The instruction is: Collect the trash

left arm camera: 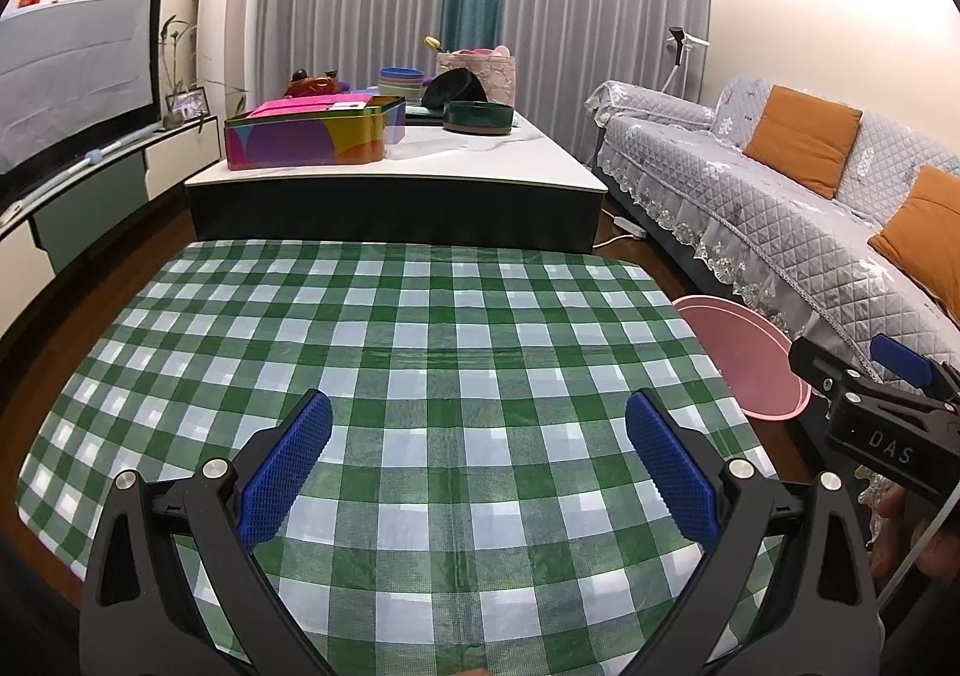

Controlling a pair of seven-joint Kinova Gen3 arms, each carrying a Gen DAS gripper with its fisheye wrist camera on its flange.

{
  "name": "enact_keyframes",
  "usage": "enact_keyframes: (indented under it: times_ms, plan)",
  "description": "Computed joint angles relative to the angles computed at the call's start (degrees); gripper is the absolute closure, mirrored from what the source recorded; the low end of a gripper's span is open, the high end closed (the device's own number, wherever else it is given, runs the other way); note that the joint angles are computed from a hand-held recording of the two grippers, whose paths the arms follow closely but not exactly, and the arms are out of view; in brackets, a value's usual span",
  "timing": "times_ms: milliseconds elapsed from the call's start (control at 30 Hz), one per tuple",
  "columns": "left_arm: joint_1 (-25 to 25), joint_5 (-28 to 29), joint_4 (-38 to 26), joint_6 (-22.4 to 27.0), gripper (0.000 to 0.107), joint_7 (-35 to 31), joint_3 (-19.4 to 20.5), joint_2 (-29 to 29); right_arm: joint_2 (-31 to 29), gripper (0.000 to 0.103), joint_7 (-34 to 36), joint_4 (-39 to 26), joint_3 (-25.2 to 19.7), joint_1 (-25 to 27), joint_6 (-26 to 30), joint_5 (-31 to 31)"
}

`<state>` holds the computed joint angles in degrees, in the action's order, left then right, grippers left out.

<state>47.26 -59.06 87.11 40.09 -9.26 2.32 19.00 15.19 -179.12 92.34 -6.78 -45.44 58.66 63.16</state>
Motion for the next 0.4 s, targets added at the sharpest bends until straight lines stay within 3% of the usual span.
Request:
enact_keyframes:
  times_ms: [400]
  plan:
    - [-0.28, 2.2, -1.45, 0.96, 0.012, -2.24, 0.31, 0.48, 0.06, 0.005, 0.03, -0.02, 0.0, -0.07, 0.07, -0.05]
